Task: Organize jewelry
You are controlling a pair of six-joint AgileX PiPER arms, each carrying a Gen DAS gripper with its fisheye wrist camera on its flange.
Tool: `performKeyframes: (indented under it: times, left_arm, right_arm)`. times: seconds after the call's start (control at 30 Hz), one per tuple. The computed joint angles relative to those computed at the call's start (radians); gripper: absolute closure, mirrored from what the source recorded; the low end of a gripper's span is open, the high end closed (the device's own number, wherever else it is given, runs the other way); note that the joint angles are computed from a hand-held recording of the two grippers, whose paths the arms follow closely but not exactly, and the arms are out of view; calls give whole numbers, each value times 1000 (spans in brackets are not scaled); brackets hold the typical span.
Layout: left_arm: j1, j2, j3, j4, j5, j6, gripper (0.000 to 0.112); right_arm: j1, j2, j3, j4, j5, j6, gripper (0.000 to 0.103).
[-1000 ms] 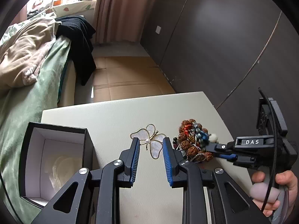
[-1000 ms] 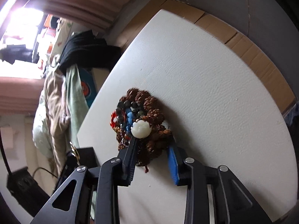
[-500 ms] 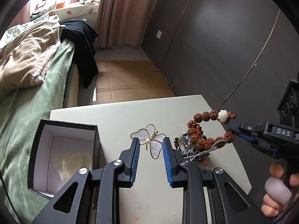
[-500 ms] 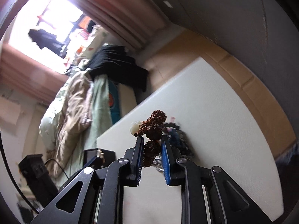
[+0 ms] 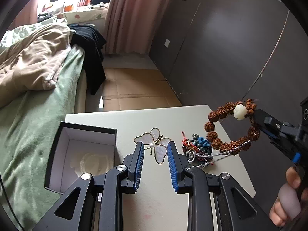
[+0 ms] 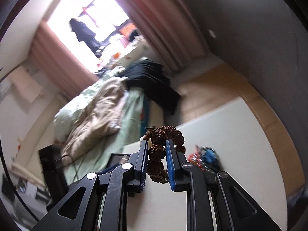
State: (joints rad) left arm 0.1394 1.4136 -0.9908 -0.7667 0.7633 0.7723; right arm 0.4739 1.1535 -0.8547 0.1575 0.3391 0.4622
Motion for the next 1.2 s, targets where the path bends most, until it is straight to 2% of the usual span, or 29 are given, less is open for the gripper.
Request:
performKeyframes:
  times: [0.17, 0.23, 0.33, 0.47, 0.77, 0.87, 1.0, 1.2]
  left_arm:
    - [34, -10, -1, -13, 18, 13, 86]
    - [44, -11, -3, -16, 23, 14, 86]
    - [51, -16, -3, -15, 31, 9, 86]
    - [61, -7, -15, -26, 39, 16, 86]
    - [71, 7, -25, -25, 45, 18, 86]
    - [78, 11, -29, -28, 48, 18, 86]
    - [91, 9, -32, -35, 56, 19, 86]
    - [125, -2, -35, -47, 78, 33, 86]
  right_arm:
    - [56, 61, -25, -139, 35, 112, 83]
    - [52, 150, -64, -150, 102, 115, 83]
    - [-3, 308, -118, 15, 225, -39, 83]
    - [-16, 391, -146, 74, 288, -102, 83]
    - [-48, 508, -179, 248, 279, -231, 82]
    - [-7, 494, -170, 188, 226, -170, 82]
    - [51, 404, -145, 58, 143, -63, 83]
    - [79, 328, -141, 20, 94, -23, 83]
